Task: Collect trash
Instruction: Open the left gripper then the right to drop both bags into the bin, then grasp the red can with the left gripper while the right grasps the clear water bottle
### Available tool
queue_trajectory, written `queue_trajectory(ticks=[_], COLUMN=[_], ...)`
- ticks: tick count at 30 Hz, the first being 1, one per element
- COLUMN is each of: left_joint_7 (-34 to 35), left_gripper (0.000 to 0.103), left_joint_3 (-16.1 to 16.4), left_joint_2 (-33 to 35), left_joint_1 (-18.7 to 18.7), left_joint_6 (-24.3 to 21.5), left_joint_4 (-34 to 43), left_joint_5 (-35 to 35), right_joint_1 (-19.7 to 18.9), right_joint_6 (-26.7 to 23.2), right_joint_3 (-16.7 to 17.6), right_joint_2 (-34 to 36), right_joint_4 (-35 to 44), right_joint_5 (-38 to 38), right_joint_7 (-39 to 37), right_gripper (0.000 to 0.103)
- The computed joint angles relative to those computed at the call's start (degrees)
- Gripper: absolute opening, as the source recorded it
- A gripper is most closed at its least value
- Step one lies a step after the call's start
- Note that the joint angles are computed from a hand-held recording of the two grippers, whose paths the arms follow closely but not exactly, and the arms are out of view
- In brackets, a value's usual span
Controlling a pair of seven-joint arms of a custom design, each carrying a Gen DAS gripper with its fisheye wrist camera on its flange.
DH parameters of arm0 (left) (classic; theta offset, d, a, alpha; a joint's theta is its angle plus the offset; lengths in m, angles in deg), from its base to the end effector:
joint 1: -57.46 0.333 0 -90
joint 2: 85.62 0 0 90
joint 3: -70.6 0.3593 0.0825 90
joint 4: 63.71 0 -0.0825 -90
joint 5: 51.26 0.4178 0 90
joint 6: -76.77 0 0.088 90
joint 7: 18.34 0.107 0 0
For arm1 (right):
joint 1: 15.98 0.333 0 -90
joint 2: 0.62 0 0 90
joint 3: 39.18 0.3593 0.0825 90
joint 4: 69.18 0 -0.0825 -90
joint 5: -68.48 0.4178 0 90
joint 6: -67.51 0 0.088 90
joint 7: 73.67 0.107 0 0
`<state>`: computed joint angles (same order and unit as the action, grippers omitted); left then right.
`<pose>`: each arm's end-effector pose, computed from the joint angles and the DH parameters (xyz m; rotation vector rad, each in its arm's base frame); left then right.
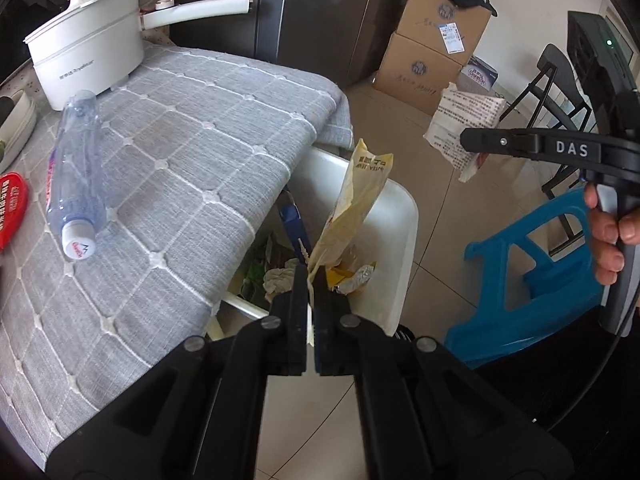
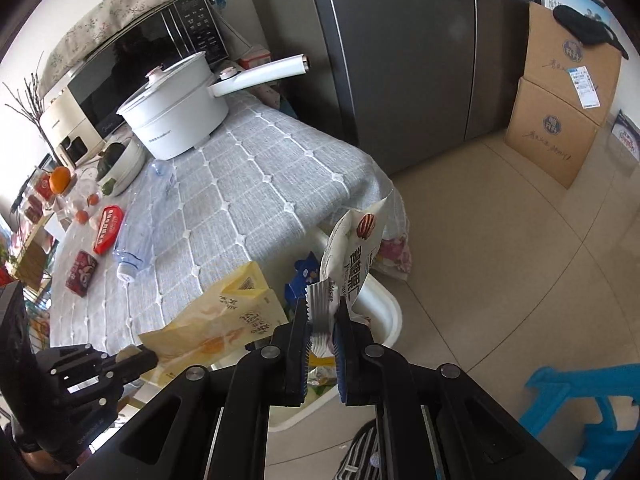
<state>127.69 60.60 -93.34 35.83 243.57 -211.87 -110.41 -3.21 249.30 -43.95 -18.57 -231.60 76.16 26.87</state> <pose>0.4249 -0.1997 0.3550 -1.3885 2.5467 -0.8651 0.4096 0.0458 0.3752 -1.6263 1.9575 -0.4284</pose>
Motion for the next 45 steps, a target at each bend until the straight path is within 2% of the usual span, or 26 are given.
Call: queue_trajectory(ticks=[4, 7, 8, 10, 13, 15, 19, 21, 25, 27, 29, 30, 31, 34, 35, 38, 41, 45], left_joint_7=[0.59, 2.27, 2.72, 3.8, 4.1, 3.96, 3.45, 1.98, -1.28, -4.28, -6.74, -7.98, -9.08, -11.34, -11.45, -13.72, -17.53, -18.76], left_gripper=[0.003, 0.004, 0.007, 0.026, 0.044, 0.051, 0.071, 0.077, 0.084, 0.085, 0.089, 0.093, 0.096, 0.1, 0.101, 0.102, 0.102, 0.102], left_joint_3=[-0.74, -1.3, -1.33, -0.88, 0.47, 1.66, 4.19, 5.26, 7.74, 8.04, 8.75, 9.05, 9.43, 11.74, 13.3, 14.98, 14.73, 19.26], left_joint_2=[3.02, 3.01, 2.65, 1.34, -1.13, -2.91, -6.32, -7.88, -10.09, -10.85, -11.72, -12.1, -12.5, -13.34, -13.49, -12.93, -10.98, -7.55], left_joint_1=[0.26, 0.85, 1.02, 1.23, 1.28, 1.25, 1.01, 1.27, 1.21, 2.27, 3.49, 4.24, 4.92, 6.33, 6.1, 8.48, 12.81, 12.12], left_joint_6=[1.02, 1.69, 1.99, 2.03, 2.74, 2.85, 3.81, 4.43, 7.15, 9.11, 10.43, 11.04, 11.48, 11.91, 12.07, 12.41, 12.62, 14.67], left_joint_4=[1.41, 1.11, 0.83, 0.19, -1.17, -2.1, -4.27, -5.57, -7.96, -9.23, -10.35, -10.81, -11.23, -11.72, -11.65, -11.14, -10.07, -8.31], left_joint_5=[-0.19, -0.9, -0.89, -1.38, -2.37, -2.8, -2.75, -1.28, 2.07, 4.82, 7.39, 8.55, 9.56, 11.97, 12.36, 15.37, 19.26, 21.52], right_joint_1=[1.27, 1.9, 2.08, 1.54, 0.0, 0.25, 3.83, 5.63, 6.15, 5.68, 1.6, 0.83, 0.97, 1.44, 1.43, -2.96, -6.78, -8.87], right_joint_6=[-0.2, -0.5, -0.62, -0.7, -1.18, -1.58, -2.3, -2.79, -3.62, -4.01, -4.37, -4.51, -4.79, -2.87, -2.34, -2.39, -2.53, -2.82], right_joint_3=[-1.92, -2.58, -2.81, -2.11, -0.3, -0.32, -2.77, -3.7, -2.49, -1.3, 3.09, 4.06, 4.2, 5.16, 5.65, 10.76, 15.19, 18.44], right_joint_2=[0.33, 1.2, 1.32, 1.67, 2.2, 2.32, 3.22, 3.98, 6.45, 7.56, 8.23, 8.41, 8.46, 7.98, 7.84, 7.85, 8.71, 11.34], right_joint_4=[0.1, 0.87, 0.99, 1.19, 1.5, 1.57, 2.35, 2.96, 4.77, 5.71, 6.42, 6.7, 7.04, 7.03, 7.15, 8.26, 9.83, 13.01], right_joint_5=[0.61, 0.99, 1.17, 1.28, 1.0, 1.27, 3.56, 5.15, 7.21, 7.87, 5.0, 4.21, 4.21, 4.33, 3.82, -1.78, -8.26, -15.9], right_joint_7=[-0.99, -2.03, -2.41, -2.62, -2.28, -2.26, -3.75, -4.88, -5.76, -5.78, -2.25, -1.15, -0.74, 1.2, 1.86, 6.57, 12.36, 19.57], right_gripper=[0.011, 0.011, 0.011, 0.011, 0.012, 0.012, 0.012, 0.012, 0.013, 0.014, 0.019, 0.021, 0.028, 0.067, 0.071, 0.072, 0.076, 0.078])
